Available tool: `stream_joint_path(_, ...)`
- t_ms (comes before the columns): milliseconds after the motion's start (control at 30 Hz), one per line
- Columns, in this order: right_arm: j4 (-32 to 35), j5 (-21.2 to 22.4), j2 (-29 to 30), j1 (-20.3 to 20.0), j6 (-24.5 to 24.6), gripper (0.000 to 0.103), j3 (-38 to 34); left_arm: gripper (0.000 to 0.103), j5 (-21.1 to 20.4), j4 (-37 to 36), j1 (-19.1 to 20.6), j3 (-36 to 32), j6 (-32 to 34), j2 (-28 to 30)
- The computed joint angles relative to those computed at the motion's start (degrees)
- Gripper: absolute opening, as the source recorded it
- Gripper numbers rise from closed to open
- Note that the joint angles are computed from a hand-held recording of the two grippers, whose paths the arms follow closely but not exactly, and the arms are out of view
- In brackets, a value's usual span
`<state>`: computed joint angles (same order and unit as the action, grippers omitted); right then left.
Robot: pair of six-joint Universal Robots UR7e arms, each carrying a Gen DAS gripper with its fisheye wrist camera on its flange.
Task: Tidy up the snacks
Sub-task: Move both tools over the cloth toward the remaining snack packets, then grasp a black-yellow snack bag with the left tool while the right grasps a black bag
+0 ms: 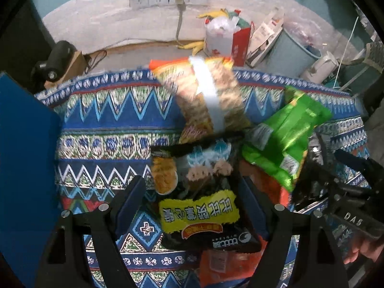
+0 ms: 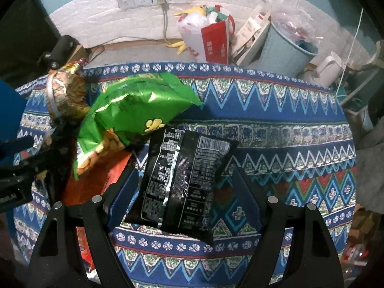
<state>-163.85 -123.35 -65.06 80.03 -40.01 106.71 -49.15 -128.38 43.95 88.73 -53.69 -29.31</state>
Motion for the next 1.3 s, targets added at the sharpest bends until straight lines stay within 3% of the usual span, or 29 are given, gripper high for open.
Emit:
stream_joint_path(233,0.48,-1.26,2.16,-0.48,1.9,0.079,-1.72,0.082,-1.22,-4.99,0.75,3.2,1.78,-0.88)
stream_joint_path(300,0.68,-1.76,2.72,-0.46,2.08,0.079,-2.17,0.071,-0.7,-5.84,0.51,3.84,3.09,-0.99)
stream_joint_path(400,0.29,-2.82,3.59,-0.47,1.97,0.079,-2.32,0.065,-0.34,-6.01,0.16,4.77,3.61,-1.53)
stream_joint_path(700,-3.12,-3.82,4.22,-0.49,0.43,0.078,-0.95,0.065,2.25,-2.93,-1.14,6.35,1.9,-3.36)
stream_joint_path(833,-5.43,-4.69,3.27,0.1,-1.7,0.059,1.34,0.065,2.68,-1.75,-2.08,7.57,0.68,-4.57)
stream_joint_path(900,-6.05,-4.96,2.56,0.38,-1.97,0.055,2.26,0.065,2.91,-1.54,-2.43,7.97,0.33,-4.99)
stream_joint_path(1300,-4.97,-1.75,-3.65,1.58,-0.77,0.055,6.01,0.065,4.01,-0.84,-5.68,10.65,-0.87,-7.68)
